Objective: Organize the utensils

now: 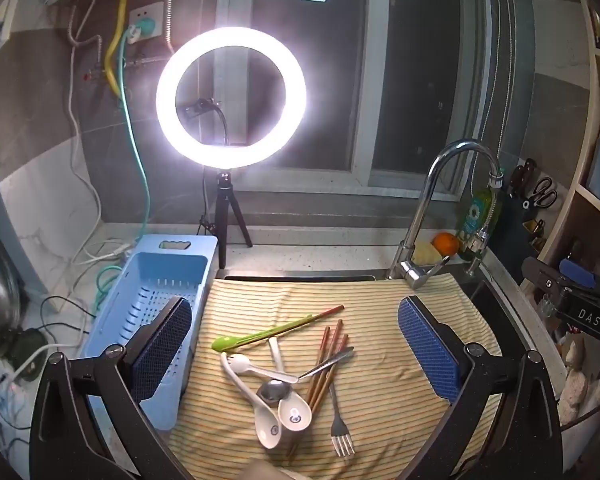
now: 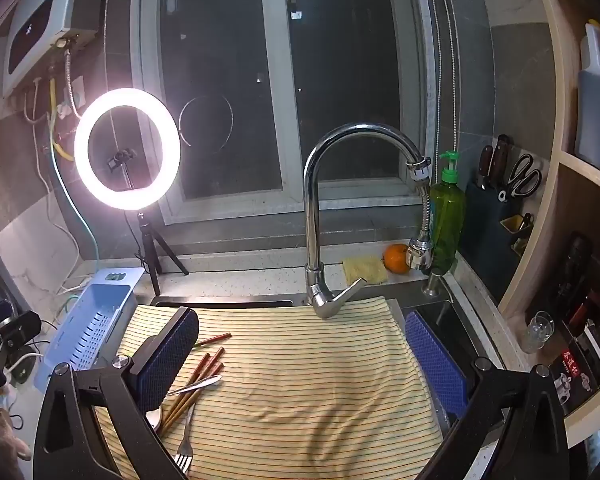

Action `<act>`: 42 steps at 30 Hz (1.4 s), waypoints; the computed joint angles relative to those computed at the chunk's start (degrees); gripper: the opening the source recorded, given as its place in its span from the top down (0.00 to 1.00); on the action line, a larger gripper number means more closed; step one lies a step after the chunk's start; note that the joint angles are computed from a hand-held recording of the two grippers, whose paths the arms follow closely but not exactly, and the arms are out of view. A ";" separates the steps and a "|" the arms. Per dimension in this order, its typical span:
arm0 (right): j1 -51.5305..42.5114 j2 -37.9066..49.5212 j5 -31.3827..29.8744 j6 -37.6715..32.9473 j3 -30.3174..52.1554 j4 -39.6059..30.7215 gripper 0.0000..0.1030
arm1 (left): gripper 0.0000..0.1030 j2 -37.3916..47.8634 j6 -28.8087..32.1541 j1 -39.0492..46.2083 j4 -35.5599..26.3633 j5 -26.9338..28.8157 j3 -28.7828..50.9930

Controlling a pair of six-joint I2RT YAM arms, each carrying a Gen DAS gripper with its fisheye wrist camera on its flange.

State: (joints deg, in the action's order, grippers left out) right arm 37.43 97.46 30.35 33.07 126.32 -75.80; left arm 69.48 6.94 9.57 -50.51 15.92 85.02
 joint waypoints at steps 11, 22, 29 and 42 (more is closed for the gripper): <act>-0.43 0.23 -0.80 0.02 -0.04 0.12 0.01 | 0.01 -0.76 -0.01 -0.15 -0.70 -0.43 -0.30; -0.04 0.46 -0.53 0.34 0.49 -0.16 0.01 | 0.01 -0.88 0.67 0.15 0.11 0.08 -1.03; -0.05 0.75 -0.50 0.32 0.73 -0.11 0.01 | 0.01 -0.56 0.74 -0.01 0.16 -0.23 -0.68; -0.64 1.13 -1.05 -0.04 0.91 0.10 0.01 | 0.01 0.10 0.57 -1.39 0.25 -1.39 -0.15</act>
State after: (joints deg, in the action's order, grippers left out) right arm 36.80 98.59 29.30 33.03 127.23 -75.70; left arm 69.57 7.51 8.19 -50.25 14.53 84.87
